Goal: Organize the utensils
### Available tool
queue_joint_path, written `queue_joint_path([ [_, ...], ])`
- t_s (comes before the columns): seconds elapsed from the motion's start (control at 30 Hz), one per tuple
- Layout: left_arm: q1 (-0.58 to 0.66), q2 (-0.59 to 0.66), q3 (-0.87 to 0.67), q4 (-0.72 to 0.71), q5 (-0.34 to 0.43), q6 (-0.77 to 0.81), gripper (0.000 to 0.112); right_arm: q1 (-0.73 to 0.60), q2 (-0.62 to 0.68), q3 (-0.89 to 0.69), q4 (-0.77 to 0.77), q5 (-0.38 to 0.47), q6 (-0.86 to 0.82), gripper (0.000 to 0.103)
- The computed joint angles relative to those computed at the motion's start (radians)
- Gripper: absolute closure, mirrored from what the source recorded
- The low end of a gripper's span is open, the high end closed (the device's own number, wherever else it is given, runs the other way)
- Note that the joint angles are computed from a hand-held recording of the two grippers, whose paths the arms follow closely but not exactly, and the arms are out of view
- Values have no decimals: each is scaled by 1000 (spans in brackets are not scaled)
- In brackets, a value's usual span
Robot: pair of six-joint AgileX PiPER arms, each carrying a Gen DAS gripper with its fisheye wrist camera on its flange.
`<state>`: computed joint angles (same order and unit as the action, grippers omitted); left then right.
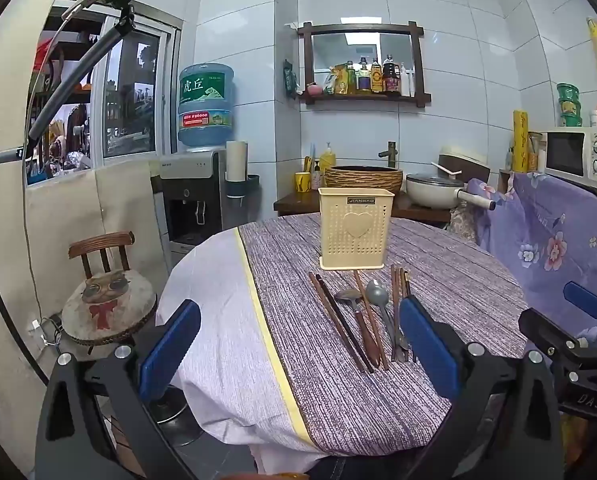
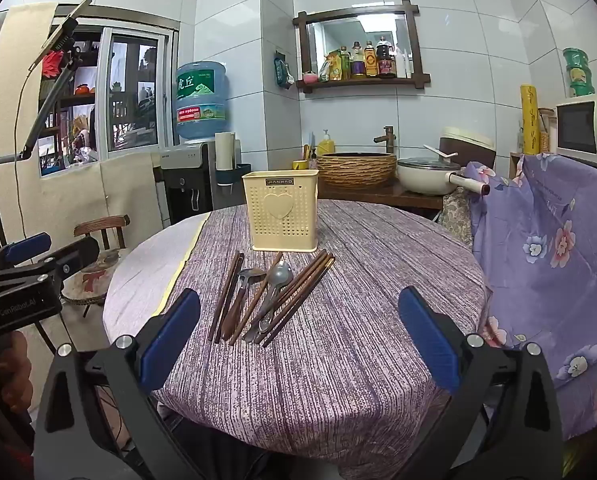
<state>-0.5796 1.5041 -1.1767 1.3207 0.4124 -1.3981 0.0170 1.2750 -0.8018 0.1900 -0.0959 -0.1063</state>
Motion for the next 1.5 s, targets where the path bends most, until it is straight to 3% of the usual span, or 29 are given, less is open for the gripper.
queue_joint_path([
  [0.23, -16, 10, -11, 17, 24, -23, 14, 0, 0, -1, -9, 2, 10, 5],
  [0.3, -2, 1, 10, 36, -9, -46, 14, -1, 1, -3, -20, 5, 23, 5],
  [1.5, 10, 5, 9, 11, -31, -27, 14, -2, -2, -2, -32, 5, 34, 5],
])
